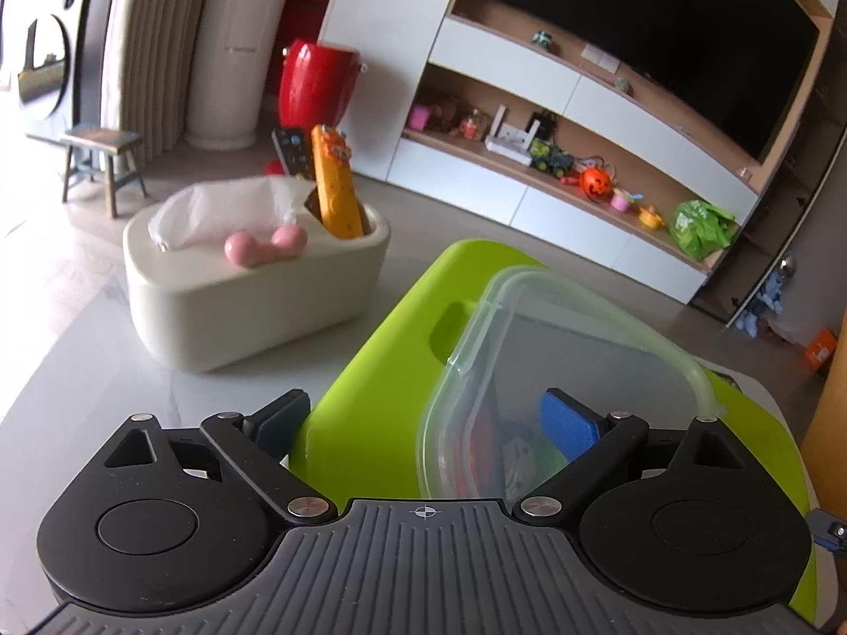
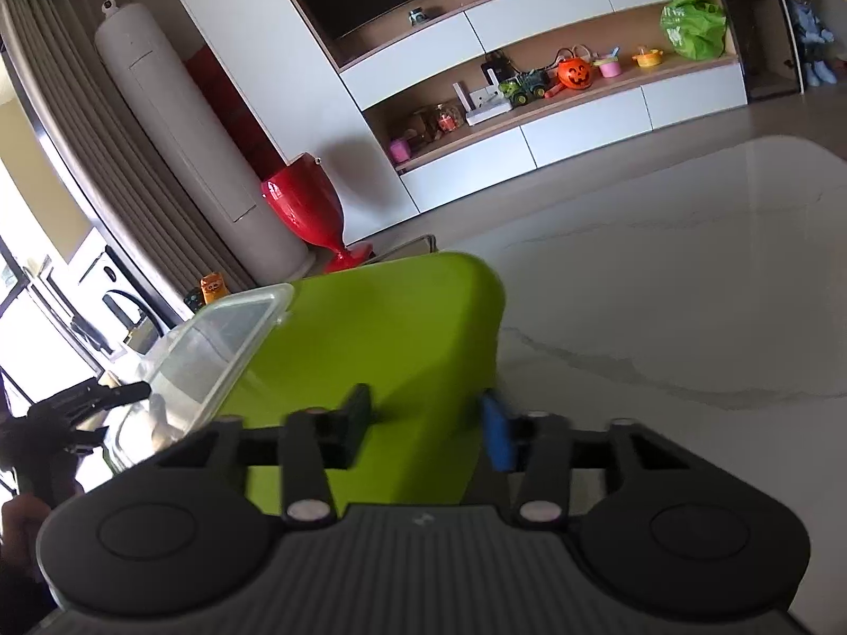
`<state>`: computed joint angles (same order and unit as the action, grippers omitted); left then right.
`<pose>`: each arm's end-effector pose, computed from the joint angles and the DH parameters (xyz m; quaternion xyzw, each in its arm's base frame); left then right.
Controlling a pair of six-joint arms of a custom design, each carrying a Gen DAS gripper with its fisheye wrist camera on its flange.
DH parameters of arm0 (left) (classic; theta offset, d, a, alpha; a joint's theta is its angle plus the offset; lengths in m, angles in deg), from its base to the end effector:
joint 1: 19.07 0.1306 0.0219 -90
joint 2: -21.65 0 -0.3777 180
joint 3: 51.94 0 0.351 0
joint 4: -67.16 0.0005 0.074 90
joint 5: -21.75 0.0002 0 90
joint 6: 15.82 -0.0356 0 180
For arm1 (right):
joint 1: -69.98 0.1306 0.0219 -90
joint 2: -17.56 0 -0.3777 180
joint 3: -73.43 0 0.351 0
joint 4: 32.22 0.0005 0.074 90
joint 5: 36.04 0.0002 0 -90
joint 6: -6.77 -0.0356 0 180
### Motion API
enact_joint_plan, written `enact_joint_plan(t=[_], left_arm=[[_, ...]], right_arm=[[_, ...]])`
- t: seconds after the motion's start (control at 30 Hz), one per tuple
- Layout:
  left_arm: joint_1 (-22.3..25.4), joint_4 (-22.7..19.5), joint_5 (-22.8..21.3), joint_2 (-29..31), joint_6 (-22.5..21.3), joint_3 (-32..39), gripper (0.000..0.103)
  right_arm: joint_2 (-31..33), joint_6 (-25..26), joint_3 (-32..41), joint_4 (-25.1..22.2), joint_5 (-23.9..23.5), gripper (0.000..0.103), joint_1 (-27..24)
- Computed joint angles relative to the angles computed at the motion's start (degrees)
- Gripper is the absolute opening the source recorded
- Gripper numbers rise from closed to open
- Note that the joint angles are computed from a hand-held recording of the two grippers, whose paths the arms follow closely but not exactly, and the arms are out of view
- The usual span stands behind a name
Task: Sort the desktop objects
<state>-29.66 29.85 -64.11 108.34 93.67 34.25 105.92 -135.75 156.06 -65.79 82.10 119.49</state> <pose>0.4295 -0.0834 0.4373 -0.0538 0.8960 -0.1454 0.4161 0.3000 0.3247 0.4062 0.1271 0.8736 0.1846 0.4320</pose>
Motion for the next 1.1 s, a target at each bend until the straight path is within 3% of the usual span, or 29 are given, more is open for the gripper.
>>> enact_joint_plan(t=[0.07,0.17,0.23,0.27,0.3,0.37,0.43,0.53,0.63,0.7,0.73,0.87,0.9,1.0,1.1], left_arm=[[0.4,-0.3,0.8,0.7,0.2,1.0,0.09],[0.4,-0.9,1.3,2.2,-0.6,3.0,0.081],[-0.4,-1.1,0.1,3.0,-1.8,4.0,0.081],[-0.8,-0.8,-0.6,3.1,-2.3,4.2,0.082],[-1.1,-0.6,-1.0,3.2,-2.6,4.3,0.084],[-1.5,0.1,-1.6,3.2,-3.2,4.1,0.088],[-1.8,0.9,-1.8,2.9,-3.9,3.7,0.091],[-1.5,2.3,-0.8,2.4,-4.4,2.6,0.093],[0.7,5.6,1.9,1.7,-2.7,0.4,0.095],[3.2,6.2,5.7,2.1,-0.8,0.0,0.099],[5.0,5.1,10.2,3.1,0.2,0.6,0.1],[11.4,-0.3,34.3,9.3,5.6,4.0,0.1],[12.1,-0.4,38.0,10.5,7.1,4.4,0.1],[13.0,4.5,41.8,11.6,13.3,3.3,0.1],[14.1,15.2,41.5,10.2,20.6,-0.5,0.1]], right_arm=[[-0.9,2.7,0.0,-0.9,2.4,0.001,0.6],[-2.1,3.3,-1.7,1.0,2.7,0.001,1.7],[-2.7,3.3,-2.4,2.3,4.8,0.006,2.9],[-3.1,2.6,-2.9,2.7,4.9,0.015,3.2],[-3.6,1.8,-3.3,3.0,4.9,0.034,3.4],[-5.1,-2.9,-4.7,2.4,4.3,0.053,3.8],[-6.5,-6.4,-7.3,4.5,2.4,0.053,3.7],[-8.4,-11.1,-12.1,10.3,-1.9,0.063,2.7],[-8.5,-12.7,-14.4,13.7,-4.9,0.066,1.7],[-8.0,-11.7,-14.2,14.1,-4.8,0.068,1.3],[-7.7,-10.5,-13.6,13.7,-5.4,0.068,1.0],[-6.2,-7.1,-12.2,14.1,-9.6,0.068,-0.2],[-5.8,-7.2,-12.2,15.0,-10.3,0.068,-0.3],[-5.4,-9.0,-13.7,19.1,-10.0,0.067,-0.1],[-5.7,-9.2,-15.3,22.8,-8.9,0.054,0.8]])
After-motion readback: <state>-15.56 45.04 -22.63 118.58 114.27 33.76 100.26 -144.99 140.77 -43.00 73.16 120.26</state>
